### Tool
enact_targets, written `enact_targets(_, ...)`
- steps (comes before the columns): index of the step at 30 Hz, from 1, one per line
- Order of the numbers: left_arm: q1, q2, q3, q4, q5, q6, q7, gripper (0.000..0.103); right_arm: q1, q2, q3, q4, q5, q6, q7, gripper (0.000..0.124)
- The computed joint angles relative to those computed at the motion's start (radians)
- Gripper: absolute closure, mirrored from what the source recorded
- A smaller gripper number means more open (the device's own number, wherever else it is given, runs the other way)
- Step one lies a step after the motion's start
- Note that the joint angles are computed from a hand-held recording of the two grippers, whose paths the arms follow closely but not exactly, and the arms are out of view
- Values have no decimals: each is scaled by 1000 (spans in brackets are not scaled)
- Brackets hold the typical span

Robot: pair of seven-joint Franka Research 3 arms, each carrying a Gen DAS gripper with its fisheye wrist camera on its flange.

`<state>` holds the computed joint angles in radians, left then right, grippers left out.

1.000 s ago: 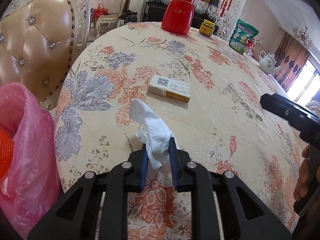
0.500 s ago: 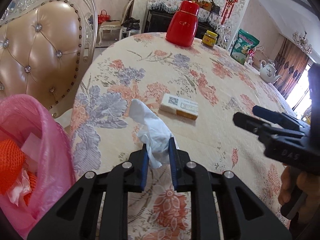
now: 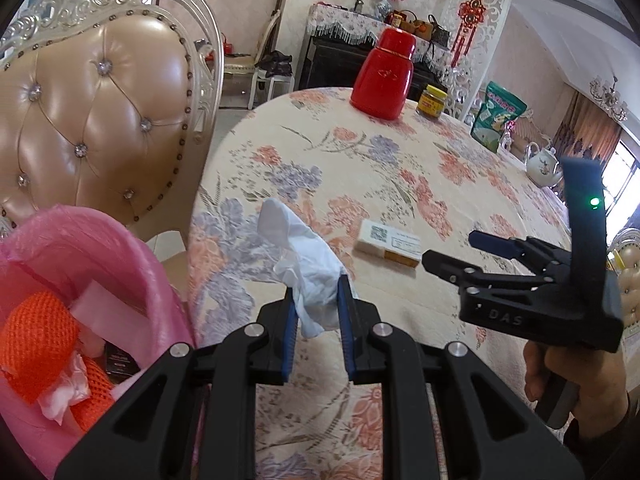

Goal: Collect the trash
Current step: 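Grasp the white QR-code box with the right tool while the left tool holds the tissue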

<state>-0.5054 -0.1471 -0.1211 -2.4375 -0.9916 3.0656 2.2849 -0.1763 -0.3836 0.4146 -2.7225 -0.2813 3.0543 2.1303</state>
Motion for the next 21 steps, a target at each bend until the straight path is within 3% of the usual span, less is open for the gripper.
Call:
enact_targets(11,11,-11,27,9,-27,4,31,85,-13,119,-2,89,-125,-11,27,54)
enact_targets(21,29,-2,24,20,-42,4,41,85,96,201,-122,147,-227,-43,77,68)
